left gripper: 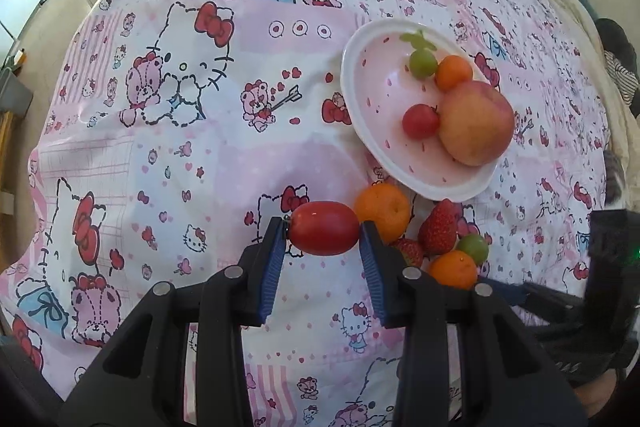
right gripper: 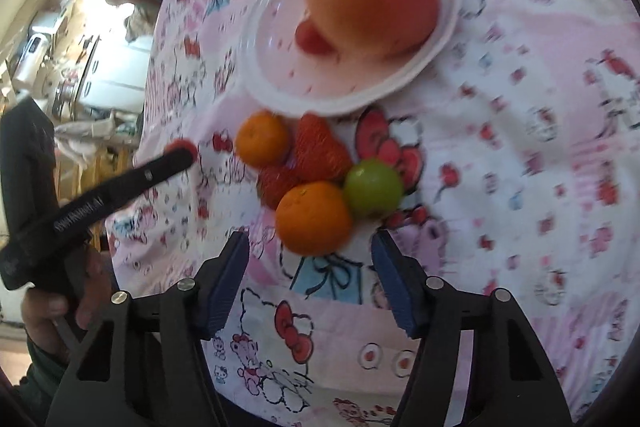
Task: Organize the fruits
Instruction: 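Grasp the orange tangerine with the right gripper while the left gripper holds the tomato, then lower the tomato and tangerine onto the white plate and open both grippers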
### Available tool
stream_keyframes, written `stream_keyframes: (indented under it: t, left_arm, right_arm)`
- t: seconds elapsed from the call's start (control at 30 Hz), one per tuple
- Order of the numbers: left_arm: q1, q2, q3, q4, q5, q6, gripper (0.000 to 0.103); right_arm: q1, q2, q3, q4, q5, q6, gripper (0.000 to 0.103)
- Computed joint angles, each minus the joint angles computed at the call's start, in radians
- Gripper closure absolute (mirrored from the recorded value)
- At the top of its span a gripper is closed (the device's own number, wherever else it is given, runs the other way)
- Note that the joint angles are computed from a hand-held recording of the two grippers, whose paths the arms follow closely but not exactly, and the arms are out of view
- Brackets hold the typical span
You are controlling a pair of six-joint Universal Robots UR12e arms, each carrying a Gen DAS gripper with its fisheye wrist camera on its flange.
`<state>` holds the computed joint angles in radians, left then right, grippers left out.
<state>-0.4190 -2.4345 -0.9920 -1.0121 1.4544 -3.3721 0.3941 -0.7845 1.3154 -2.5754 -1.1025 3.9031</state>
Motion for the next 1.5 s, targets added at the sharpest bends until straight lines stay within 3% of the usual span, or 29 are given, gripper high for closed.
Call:
stream_keyframes:
  t: [0.23, 0.37, 0.6, 1.0, 1.3, 1.5]
  left_arm:
    - [0.005, -0.002, 0.005, -0.005, -0.038, -0.008, 0.069]
    - [0.006, -0.004, 0.008, -0.007, -0.038, -0.018, 0.069]
    - [0.006, -0.005, 0.006, 0.002, -0.026, -0.022, 0.069]
    - [-0.004, 0.008, -0.021, 0.044, 0.017, 0.01, 0.069]
    - [-0.002, 0.03, -0.069, 0.173, 0.068, -0.008, 0.069]
    - [-0.007, 0.035, -0.078, 0.206, 0.074, 0.006, 0.069]
  right_arm:
    - [0.005, 0.018, -0.021, 0.006, -0.021, 0.0, 0.041]
    - [0.008, 0.016, -0.024, 0.015, -0.043, -0.013, 0.057]
    - [0.007, -0.005, 0.012, -0.04, -0.025, -0.026, 0.058]
    - [0.017, -0.043, 0.057, -0.083, -0.071, -0.064, 0.058]
    - [0.014, -0.082, 0.106, -0.244, -0.206, -0.029, 0.058]
    - [0.015, -0.095, 0.118, -0.277, -0.29, -0.004, 0.058]
